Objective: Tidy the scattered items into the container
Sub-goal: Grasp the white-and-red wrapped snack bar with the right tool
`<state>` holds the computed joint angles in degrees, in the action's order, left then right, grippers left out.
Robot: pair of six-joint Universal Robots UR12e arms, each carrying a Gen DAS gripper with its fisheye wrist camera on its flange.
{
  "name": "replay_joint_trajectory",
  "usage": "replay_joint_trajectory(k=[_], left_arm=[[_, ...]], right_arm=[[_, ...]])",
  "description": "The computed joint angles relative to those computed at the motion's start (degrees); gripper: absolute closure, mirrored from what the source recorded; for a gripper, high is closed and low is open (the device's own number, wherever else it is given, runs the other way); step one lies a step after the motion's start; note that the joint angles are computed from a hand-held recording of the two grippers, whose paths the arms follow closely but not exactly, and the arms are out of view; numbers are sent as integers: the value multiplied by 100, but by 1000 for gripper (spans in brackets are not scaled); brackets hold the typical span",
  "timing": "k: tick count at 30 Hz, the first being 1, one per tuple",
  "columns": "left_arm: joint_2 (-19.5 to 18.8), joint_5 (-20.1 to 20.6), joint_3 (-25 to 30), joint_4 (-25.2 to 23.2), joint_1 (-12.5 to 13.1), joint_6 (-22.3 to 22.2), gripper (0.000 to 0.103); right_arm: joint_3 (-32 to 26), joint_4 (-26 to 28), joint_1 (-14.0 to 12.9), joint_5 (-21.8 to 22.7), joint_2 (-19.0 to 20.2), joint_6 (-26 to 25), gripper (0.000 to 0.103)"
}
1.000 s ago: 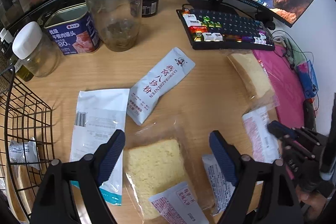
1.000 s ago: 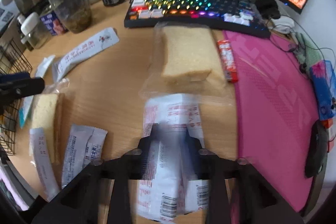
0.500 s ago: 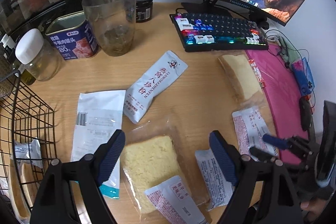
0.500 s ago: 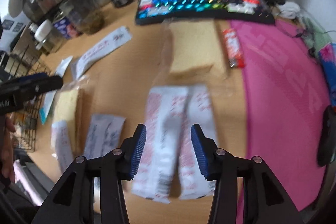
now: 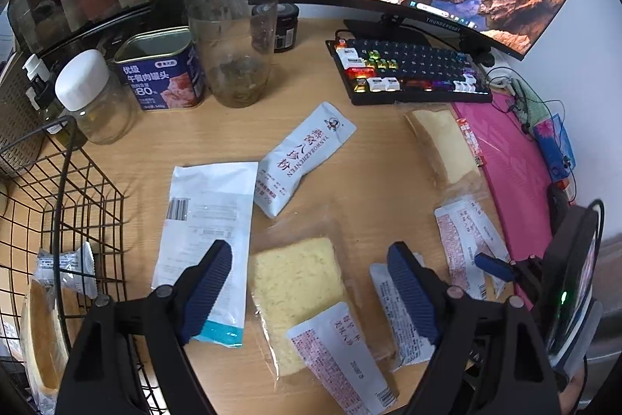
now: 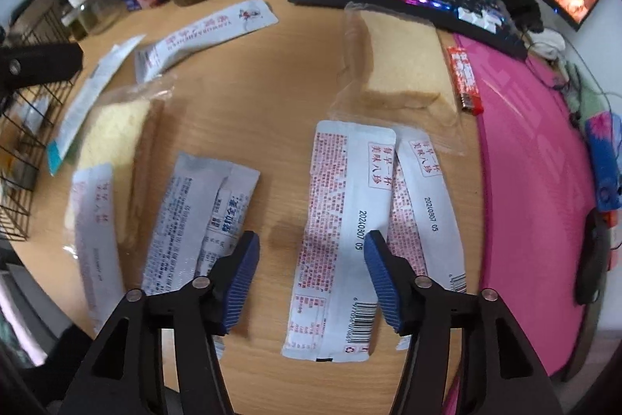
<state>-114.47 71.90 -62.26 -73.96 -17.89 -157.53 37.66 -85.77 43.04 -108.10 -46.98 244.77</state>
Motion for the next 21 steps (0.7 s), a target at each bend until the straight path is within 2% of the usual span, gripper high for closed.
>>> replay_joint_trajectory(k=[3,5,9,17,21], left_arm=[[14,-9,-14,17,12,-2,19],[9,-33,-5,1,18,-18,19],[13,-27,-17,13,16,-32,19],[7,31,-13,-14,-10,-1,19],[2,115,-19,-48,-26,-17,19]], right_arm=[[306,-118,-12,-120,-218,371,46],[306,63,-30,-148,-242,440,46],[537,-175,-96,163,-321,334,46],[303,131,-66,-126,-164,121,46],[451,-116,-94,-158,-200,58,46]])
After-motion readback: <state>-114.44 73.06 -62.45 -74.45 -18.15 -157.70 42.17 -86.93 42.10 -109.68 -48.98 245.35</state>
